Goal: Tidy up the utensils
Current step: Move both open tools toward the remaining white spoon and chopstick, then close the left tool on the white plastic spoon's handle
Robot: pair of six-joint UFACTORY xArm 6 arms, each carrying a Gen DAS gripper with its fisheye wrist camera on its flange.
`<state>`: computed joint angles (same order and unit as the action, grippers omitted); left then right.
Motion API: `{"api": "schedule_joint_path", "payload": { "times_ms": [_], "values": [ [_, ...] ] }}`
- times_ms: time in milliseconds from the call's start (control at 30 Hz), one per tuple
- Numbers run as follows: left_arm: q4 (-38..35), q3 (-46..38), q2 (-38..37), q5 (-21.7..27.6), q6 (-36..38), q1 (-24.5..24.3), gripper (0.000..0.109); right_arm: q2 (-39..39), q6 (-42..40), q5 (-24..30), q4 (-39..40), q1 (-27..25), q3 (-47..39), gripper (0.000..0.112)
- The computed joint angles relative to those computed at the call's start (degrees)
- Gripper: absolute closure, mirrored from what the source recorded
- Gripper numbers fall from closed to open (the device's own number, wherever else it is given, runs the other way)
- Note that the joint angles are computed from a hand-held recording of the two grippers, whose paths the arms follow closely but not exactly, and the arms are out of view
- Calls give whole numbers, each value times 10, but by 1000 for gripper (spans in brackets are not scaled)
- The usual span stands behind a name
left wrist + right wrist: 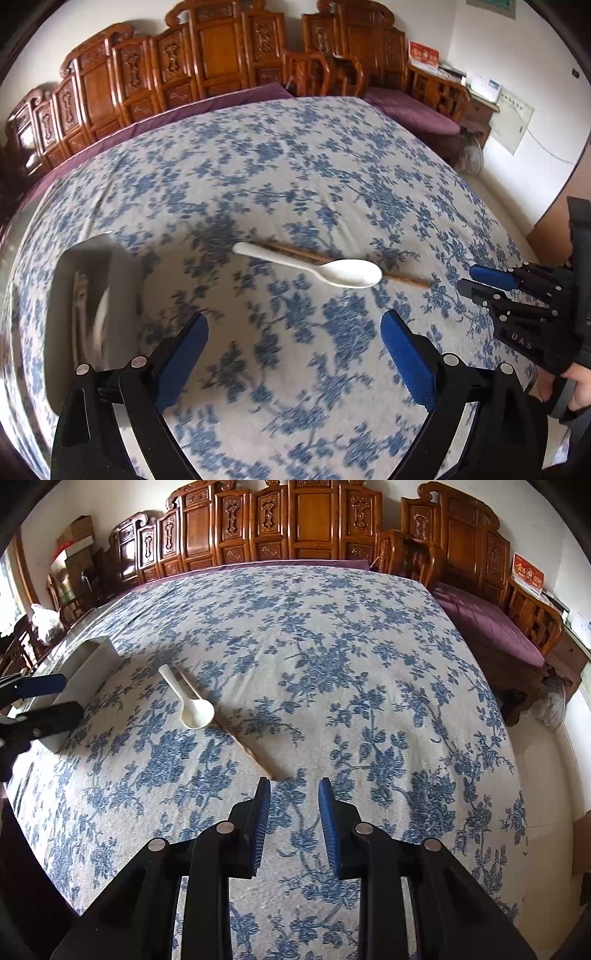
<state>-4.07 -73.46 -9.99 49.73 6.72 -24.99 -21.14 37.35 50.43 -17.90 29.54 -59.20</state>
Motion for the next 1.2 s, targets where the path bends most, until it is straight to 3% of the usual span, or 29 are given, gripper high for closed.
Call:
{"api": "schedule_joint_path", "payload": {
  "times_ms": [167, 333, 700, 833, 933, 967, 1200],
  "values": [
    [48, -40, 53, 0, -34, -43, 18, -10, 2, 6, 0, -14, 10, 83],
    [94, -71, 97, 2, -54, -74, 28, -19, 4, 9, 10, -28, 19, 83],
    [183, -102, 150, 10, -85, -99, 42, -24, 1, 5, 19, -35, 22, 83],
    [194, -91, 142, 8, -74, -98, 65, -23, -1, 7, 16, -33, 21, 83],
    [165, -80, 128, 7, -54, -86, 97, -20, 1, 12, 12, -27, 18, 83],
    [156, -74, 122, 6, -47, -81, 103, -19, 1, 12, 10, -26, 17, 83],
    [114, -25, 65, -25, -1, -47, 106, -10, 2, 18, 2, -12, 11, 83]
  ]
}}
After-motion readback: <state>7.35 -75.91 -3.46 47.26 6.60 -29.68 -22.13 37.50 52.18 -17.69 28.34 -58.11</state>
